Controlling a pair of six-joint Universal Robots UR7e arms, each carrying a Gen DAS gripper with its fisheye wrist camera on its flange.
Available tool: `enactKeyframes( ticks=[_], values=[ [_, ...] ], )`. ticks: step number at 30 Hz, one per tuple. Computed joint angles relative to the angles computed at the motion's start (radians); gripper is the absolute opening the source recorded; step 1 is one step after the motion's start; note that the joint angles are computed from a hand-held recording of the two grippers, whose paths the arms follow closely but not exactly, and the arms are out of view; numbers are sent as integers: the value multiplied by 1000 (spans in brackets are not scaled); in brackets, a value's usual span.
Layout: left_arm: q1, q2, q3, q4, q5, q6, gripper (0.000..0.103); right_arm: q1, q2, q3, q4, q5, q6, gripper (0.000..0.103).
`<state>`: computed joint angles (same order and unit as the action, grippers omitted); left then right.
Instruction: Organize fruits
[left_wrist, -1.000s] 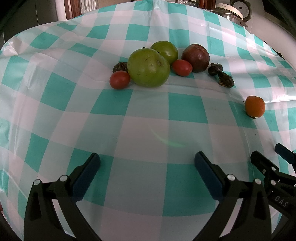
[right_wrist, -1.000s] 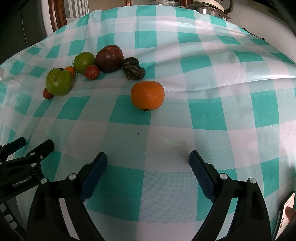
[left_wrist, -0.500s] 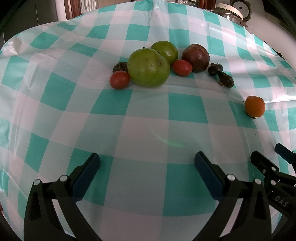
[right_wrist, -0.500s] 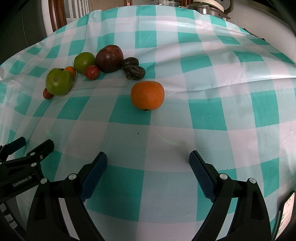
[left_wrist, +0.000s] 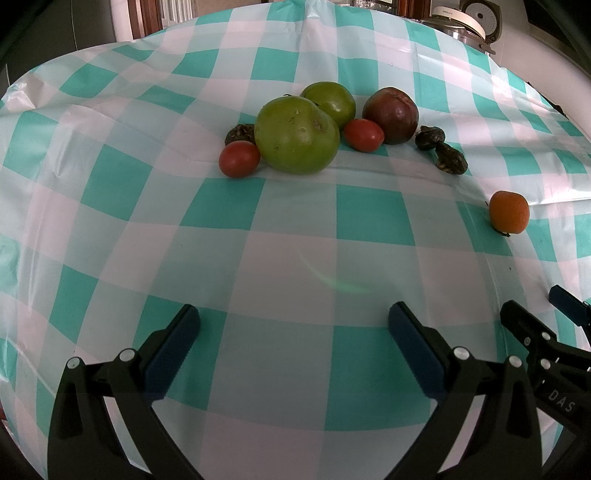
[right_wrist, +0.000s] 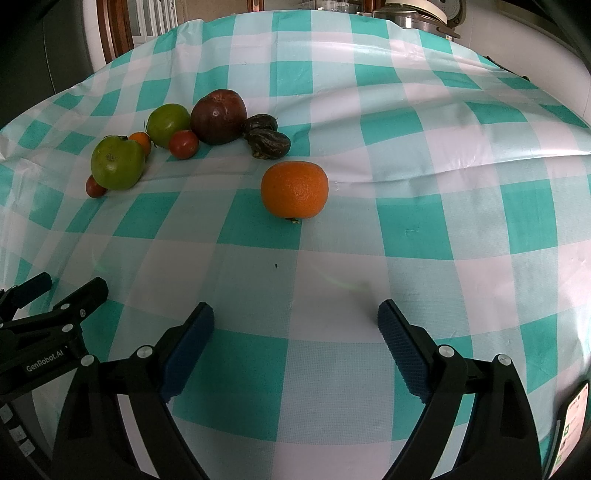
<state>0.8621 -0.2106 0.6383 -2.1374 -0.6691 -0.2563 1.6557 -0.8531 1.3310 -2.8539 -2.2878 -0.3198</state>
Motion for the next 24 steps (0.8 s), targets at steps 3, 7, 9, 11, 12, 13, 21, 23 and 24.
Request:
enactKeyframes(
  ticks=[3,7,9,11,12,13,21,23,24],
  values=[
    [0,0,0,0,0,0,102,0,0,0,1,0,0,88],
    [0,0,0,0,0,0,102,1,0,-1,2,-1,2,88],
    [0,0,0,0,0,0,102,1,0,-1,2,-1,2,88],
    [0,0,0,0,0,0,102,1,0,-1,2,-1,2,88],
    [0,0,0,0,0,0,102,1,0,-1,2,-1,2,88],
    [0,0,0,0,0,0,102,1,0,-1,3,-2,2,88],
    [0,7,-12,5,0,0,102,1,0,-1,3,-2,2,88],
    [0,7,-12,5,0,0,102,1,0,-1,3,-2,3,88],
    [0,7,-12,5,0,0,102,2,-1,-1,4,-2,3,88]
  ],
)
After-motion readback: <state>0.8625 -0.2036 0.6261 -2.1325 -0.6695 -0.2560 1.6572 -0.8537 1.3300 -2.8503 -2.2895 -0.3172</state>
